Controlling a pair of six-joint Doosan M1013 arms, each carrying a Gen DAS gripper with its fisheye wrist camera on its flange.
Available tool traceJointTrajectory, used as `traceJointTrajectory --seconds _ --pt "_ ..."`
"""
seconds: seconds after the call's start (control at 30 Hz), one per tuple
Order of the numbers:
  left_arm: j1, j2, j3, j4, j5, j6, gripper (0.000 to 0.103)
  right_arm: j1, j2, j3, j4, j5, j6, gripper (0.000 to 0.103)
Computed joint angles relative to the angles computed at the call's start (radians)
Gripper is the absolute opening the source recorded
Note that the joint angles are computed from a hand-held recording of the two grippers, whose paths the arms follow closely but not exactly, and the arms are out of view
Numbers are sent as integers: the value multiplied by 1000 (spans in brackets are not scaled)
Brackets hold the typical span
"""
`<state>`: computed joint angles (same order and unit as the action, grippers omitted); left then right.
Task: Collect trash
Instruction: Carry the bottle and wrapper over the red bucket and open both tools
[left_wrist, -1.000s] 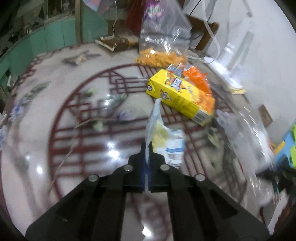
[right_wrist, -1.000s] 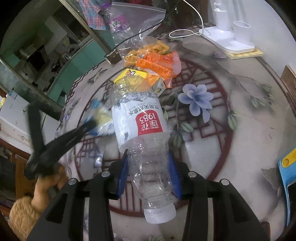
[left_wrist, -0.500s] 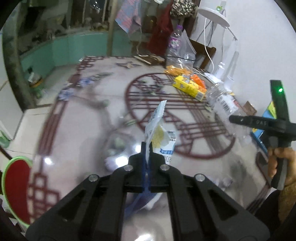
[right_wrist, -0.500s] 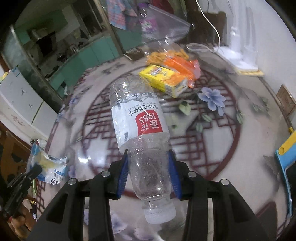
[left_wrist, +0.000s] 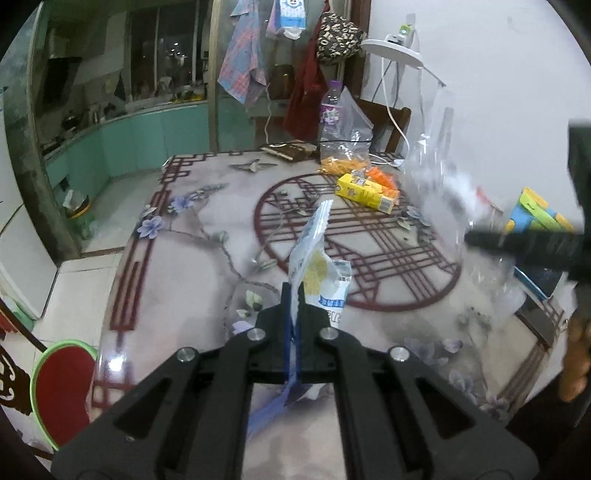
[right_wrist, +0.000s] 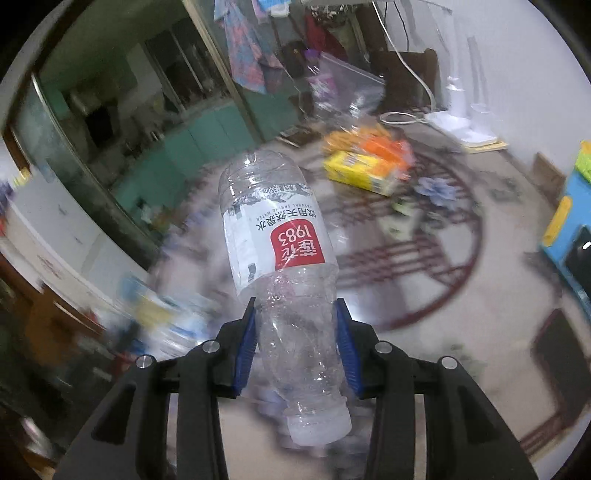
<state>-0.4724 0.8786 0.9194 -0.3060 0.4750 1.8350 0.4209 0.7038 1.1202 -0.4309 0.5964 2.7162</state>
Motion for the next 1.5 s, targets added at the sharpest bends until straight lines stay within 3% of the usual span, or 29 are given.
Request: traceJointTrajectory --seconds 0.07,0.17,0.3,0.43,0.83,1.27,1.4,1.5 --pt "5 6 -7 -3 19 -21 1 10 5 -19 -52 -34 5 39" --pt "3 11 -13 67 20 -73 1 28 36 -66 -187 4 19 39" --pt "4 16 -15 107 26 -112 1 4 61 -80 -71 -60 -31 39" --pt "3 23 -21 166 44 -158 1 5 84 -99 -130 -18 -9 39" --pt "4 19 -10 184 49 -178 1 -12 56 -18 -86 -60 21 39" --pt "37 -29 52 131 -46 -211 1 13 82 -65 -45 -21 -109 39" --pt "61 -46 80 124 -69 -251 1 17 99 -91 18 -7 -176 39" --pt "79 -57 101 158 -79 -325 1 29 112 -115 -8 14 -186 39"
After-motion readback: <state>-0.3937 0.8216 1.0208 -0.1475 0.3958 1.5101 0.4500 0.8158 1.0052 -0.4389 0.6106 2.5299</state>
